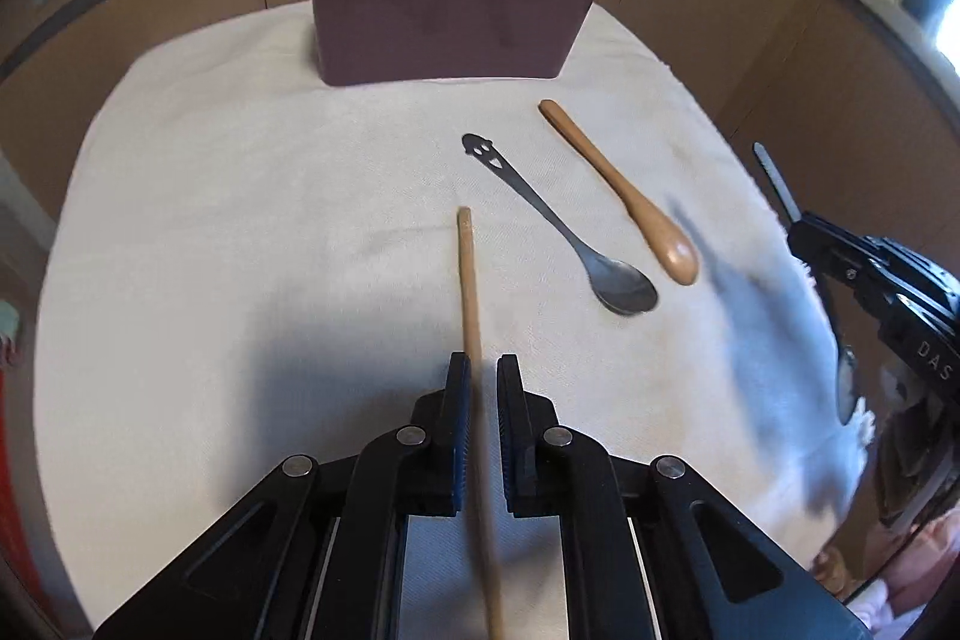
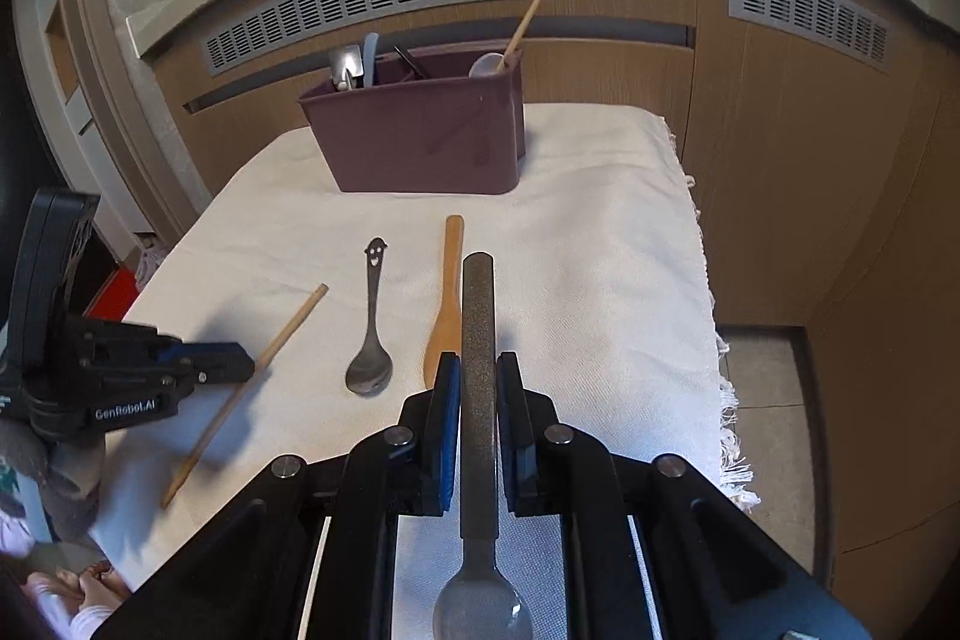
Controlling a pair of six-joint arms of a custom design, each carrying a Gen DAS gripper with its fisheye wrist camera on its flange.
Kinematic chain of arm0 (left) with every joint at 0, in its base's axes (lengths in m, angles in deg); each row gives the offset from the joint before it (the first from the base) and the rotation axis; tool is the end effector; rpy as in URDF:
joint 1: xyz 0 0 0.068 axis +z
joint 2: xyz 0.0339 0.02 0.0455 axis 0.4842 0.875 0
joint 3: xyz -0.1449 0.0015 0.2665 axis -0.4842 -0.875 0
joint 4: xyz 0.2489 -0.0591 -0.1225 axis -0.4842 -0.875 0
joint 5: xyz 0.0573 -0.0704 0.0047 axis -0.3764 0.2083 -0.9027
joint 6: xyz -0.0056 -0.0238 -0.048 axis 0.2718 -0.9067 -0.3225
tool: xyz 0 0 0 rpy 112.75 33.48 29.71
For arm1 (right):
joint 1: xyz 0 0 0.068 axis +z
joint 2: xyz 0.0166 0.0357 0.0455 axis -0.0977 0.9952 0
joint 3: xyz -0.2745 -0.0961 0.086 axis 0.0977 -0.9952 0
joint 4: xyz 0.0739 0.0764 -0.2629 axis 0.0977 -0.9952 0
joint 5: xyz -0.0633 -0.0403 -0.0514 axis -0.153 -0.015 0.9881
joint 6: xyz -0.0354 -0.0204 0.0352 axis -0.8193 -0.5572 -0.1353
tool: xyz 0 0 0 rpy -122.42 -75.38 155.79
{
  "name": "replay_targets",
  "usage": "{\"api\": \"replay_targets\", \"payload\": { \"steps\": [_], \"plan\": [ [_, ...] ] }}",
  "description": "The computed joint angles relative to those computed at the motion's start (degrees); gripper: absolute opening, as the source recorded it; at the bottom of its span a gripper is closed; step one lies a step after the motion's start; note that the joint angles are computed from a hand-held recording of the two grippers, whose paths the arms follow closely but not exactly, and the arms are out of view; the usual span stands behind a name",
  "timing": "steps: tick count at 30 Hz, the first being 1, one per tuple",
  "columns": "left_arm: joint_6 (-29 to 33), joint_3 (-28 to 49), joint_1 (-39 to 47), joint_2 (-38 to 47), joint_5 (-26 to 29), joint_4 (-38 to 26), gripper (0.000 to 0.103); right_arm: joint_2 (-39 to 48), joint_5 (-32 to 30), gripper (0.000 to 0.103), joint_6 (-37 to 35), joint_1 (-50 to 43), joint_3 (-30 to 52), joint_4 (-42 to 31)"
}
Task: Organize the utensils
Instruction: 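Lift the chopstick with the left tool while the right holds the black-handled spoon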
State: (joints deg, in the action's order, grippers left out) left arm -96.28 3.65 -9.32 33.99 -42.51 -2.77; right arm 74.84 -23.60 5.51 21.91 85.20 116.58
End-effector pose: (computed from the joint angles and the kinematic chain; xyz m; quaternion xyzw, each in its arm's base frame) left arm 0.2132 -0.1674 0.0821 0.1136 0.9559 -0.1331 0.2359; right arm 0.2094 0.1058 0.0883 -0.0947 0.9157 0.1013 0.3771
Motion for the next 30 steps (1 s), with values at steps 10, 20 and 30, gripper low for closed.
{"api": "replay_targets", "payload": {
  "steps": [10, 20, 30],
  "plan": [
    [6.1, 12.8, 3.4, 8.4, 1.9, -14.1, 0.016, -1.6, 1.2, 0.011, 0.1, 2.1, -1.2, -1.0],
    [7.7, 18.9, 1.1, 12.3, -2.2, -14.2, 0.005, 0.0, -1.3, 0.011, 0.3, -1.0, -2.9, 2.5],
    [3.6, -0.6, -2.3, -10.5, -7.9, 1.7, 0.005, 11.3, -1.4, 0.018, 0.4, -1.0, 5.5, -4.3]
  ]
}}
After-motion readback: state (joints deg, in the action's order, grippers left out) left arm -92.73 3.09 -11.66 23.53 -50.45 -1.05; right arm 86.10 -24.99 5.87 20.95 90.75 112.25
